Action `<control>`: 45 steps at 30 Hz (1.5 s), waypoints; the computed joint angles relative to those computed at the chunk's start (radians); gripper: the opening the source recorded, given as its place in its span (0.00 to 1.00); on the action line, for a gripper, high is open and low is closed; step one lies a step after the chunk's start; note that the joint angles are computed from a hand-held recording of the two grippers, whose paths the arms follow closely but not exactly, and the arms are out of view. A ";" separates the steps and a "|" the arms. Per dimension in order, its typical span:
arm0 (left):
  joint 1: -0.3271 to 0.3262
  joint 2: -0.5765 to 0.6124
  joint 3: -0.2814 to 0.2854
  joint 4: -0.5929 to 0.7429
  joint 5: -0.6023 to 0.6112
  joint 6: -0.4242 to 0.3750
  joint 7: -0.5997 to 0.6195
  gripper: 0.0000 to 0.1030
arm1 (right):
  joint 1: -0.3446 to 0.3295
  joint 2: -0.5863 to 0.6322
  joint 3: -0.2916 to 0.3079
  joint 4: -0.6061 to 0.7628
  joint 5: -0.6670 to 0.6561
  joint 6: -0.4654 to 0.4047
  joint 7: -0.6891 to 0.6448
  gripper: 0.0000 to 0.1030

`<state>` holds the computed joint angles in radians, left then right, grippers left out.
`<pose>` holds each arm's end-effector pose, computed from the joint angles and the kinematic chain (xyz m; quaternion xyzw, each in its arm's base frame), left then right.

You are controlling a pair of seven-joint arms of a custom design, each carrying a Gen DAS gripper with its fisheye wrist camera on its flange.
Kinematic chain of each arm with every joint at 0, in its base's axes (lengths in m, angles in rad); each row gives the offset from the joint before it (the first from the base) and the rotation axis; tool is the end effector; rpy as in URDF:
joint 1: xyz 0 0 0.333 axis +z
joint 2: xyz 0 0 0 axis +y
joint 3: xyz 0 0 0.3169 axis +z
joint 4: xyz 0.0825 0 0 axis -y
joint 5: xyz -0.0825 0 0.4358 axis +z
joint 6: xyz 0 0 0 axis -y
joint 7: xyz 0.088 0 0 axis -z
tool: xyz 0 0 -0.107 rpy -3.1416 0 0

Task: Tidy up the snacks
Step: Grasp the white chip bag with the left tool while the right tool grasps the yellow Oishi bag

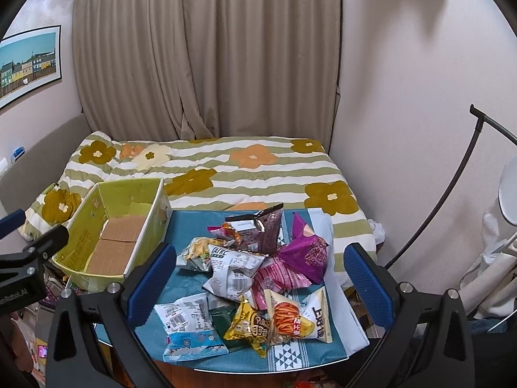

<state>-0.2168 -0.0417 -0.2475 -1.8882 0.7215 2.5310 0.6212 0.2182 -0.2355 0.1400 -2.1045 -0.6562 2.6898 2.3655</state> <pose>0.5737 -0.2980 0.5831 -0.6471 0.6311 -0.2885 0.3157 0.5378 0.2292 0.5942 -0.6454 0.6142 -0.3309 0.3109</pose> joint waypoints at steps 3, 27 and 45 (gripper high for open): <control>-0.009 0.054 0.005 0.026 -0.091 0.003 0.089 1.00 | -0.012 -0.013 -0.005 -0.022 -0.004 -0.013 0.013 1.00; -0.212 0.471 0.131 0.257 -0.284 -0.148 -0.022 1.00 | 0.002 0.205 -0.161 -0.126 0.741 0.078 -0.721 1.00; -0.214 0.547 0.153 0.291 -0.367 -0.122 0.002 0.60 | -0.081 0.380 -0.080 0.002 0.912 0.051 -0.926 1.00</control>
<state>-0.4311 0.5053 -0.0947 -1.5969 0.3544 2.4088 0.6230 0.1374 0.1447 0.0600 -2.1023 0.2559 2.7407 1.4395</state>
